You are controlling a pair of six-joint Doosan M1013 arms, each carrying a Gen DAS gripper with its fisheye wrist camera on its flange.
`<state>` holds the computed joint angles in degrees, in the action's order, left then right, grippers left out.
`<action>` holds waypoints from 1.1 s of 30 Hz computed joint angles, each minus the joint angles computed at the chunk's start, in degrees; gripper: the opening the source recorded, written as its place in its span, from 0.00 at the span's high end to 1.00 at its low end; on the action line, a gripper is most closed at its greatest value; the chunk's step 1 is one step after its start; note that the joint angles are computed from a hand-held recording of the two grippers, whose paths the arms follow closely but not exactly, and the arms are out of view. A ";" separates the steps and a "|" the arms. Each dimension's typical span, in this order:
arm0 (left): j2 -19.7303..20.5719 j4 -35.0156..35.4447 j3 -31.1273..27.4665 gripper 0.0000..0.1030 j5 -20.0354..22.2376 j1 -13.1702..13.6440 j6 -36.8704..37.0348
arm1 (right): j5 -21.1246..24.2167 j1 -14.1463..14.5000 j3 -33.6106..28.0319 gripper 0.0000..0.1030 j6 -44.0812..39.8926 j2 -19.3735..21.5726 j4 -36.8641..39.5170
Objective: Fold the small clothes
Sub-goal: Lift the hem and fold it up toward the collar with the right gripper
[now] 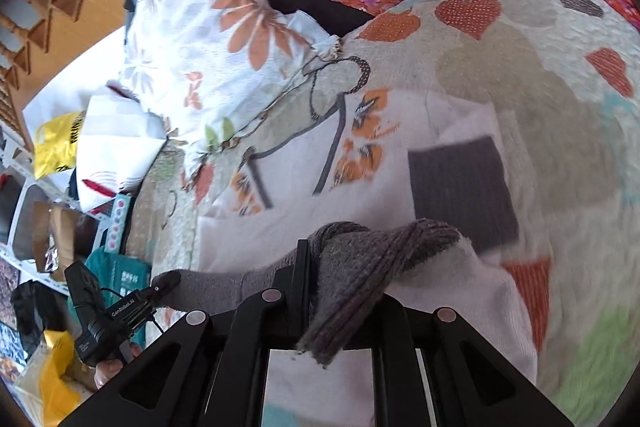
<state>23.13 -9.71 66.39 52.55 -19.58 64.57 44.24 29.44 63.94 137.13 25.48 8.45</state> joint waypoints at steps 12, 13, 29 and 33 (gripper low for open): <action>3.86 -3.04 -4.21 0.50 -2.48 2.90 -6.42 | 3.45 -2.76 -7.48 0.43 6.35 6.47 -4.97; 3.90 -2.83 -4.36 0.50 -1.89 2.97 -6.03 | 3.62 -2.85 -7.73 0.43 6.31 6.55 -5.17; -5.49 7.68 8.45 0.43 1.70 -0.35 0.33 | 15.40 2.40 0.68 0.39 8.27 -0.84 -22.22; -7.32 7.22 10.88 0.43 2.09 -1.17 0.64 | 15.65 2.12 4.90 0.37 8.86 -2.26 -18.25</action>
